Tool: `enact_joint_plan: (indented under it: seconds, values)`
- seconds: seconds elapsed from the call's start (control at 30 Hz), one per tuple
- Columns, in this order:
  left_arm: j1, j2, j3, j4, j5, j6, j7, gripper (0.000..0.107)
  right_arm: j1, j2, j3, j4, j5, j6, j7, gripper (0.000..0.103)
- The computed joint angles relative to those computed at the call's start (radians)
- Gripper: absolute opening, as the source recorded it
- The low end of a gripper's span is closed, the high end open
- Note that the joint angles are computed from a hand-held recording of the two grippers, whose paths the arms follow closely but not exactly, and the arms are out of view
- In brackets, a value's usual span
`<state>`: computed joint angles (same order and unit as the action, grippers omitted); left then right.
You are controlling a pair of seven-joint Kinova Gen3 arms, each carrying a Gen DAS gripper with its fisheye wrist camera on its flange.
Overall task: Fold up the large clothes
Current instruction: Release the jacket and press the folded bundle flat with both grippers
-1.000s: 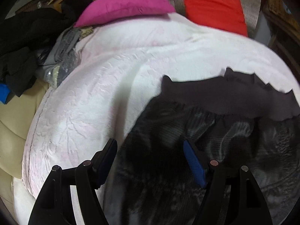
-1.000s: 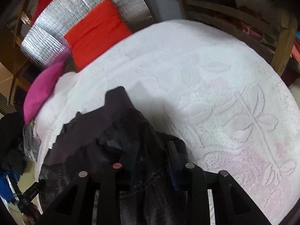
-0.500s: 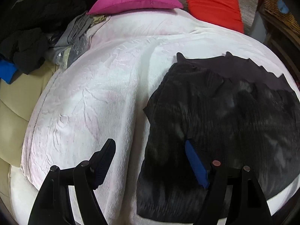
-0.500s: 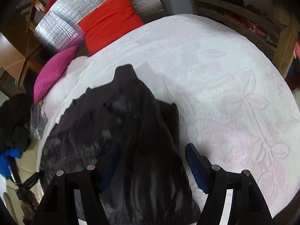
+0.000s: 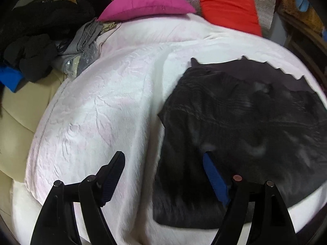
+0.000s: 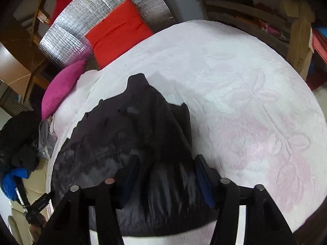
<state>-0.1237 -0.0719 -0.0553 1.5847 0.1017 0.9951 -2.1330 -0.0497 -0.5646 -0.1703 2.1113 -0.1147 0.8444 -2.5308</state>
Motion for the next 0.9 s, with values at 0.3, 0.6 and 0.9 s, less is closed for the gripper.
enact_joint_plan:
  seconds: [0.3, 0.6, 0.9]
  values:
    - [-0.033, -0.001, -0.059, 0.03, 0.148, 0.078, -0.152, 0.068, 0.011, 0.029, -0.105, -0.006, 0.042, 0.059, -0.08, 0.048]
    - [-0.056, -0.003, -0.04, 0.038, 0.121, 0.075, -0.096, 0.07, 0.008, -0.007, -0.115, 0.035, 0.041, 0.053, -0.173, 0.04]
    - [0.008, -0.265, -0.034, 0.184, 0.001, -0.029, -0.119, 0.079, 0.075, -0.19, -0.224, -0.058, 0.037, 0.154, -0.234, 0.068]
